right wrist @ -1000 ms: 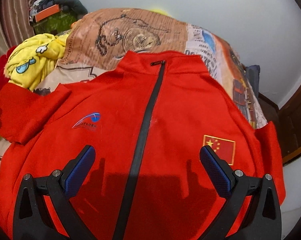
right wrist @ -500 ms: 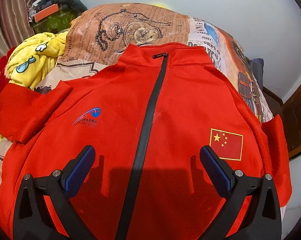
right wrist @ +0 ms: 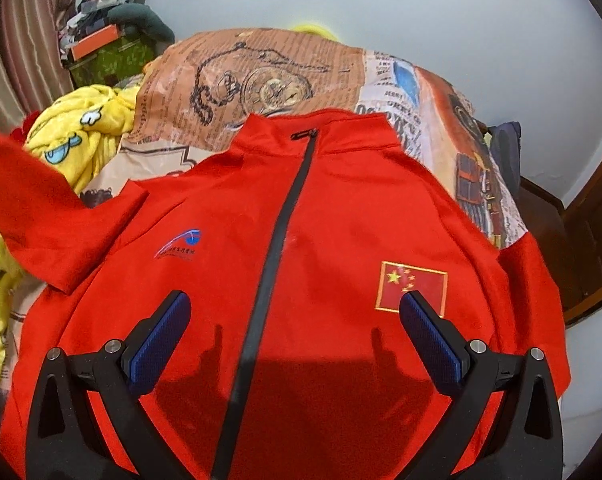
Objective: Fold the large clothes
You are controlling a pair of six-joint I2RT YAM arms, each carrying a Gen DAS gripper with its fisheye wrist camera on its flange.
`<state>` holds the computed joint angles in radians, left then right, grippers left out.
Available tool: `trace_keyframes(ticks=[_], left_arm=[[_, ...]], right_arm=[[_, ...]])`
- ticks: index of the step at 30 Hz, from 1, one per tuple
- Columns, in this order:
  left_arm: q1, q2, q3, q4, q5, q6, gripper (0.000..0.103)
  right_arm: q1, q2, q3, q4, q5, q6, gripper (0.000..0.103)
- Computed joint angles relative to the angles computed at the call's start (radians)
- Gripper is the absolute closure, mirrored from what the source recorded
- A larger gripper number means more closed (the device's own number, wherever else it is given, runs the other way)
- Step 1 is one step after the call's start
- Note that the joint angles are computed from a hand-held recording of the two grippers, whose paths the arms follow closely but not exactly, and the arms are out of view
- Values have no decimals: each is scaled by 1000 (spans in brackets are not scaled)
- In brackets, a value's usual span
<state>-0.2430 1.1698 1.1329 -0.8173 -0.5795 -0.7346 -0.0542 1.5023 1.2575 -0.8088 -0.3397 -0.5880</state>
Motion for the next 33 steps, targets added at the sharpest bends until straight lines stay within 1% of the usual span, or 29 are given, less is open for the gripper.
trace_keyframes(ticks=[2, 5, 9, 12, 18, 20, 22, 25, 27, 30, 33], left_arm=[[-64, 74, 103, 12, -13, 12, 101], [-140, 197, 254, 24, -6, 28, 101], [-237, 398, 462, 23, -10, 71, 101], [-301, 550, 606, 18, 10, 96, 101], [-379, 859, 903, -34, 112, 129, 101], [-397, 982, 1039, -83, 166, 130, 101], [-410, 1074, 1133, -118, 221, 134, 101], [-434, 1239, 1342, -216, 289, 139, 101], [-445, 1319, 1435, -261, 334, 140, 101], [-448, 1356, 1444, -262, 420, 140, 101], [-453, 1390, 1453, -271, 475, 141, 101]], right_arm=[[-21, 5, 20, -11, -17, -3, 0], [-55, 14, 48, -27, -42, -9, 0], [-105, 34, 92, -49, -73, -22, 0], [-147, 56, 123, -59, -90, -39, 0], [-237, 122, 188, -80, -103, -67, 0], [-263, 146, 210, -91, -104, -76, 0], [-287, 171, 232, -101, -101, -82, 0], [-316, 200, 260, -122, -101, -90, 0], [-331, 220, 278, -135, -101, -95, 0], [-347, 239, 289, -139, -95, -105, 0], [-362, 240, 286, -137, -87, -123, 0]])
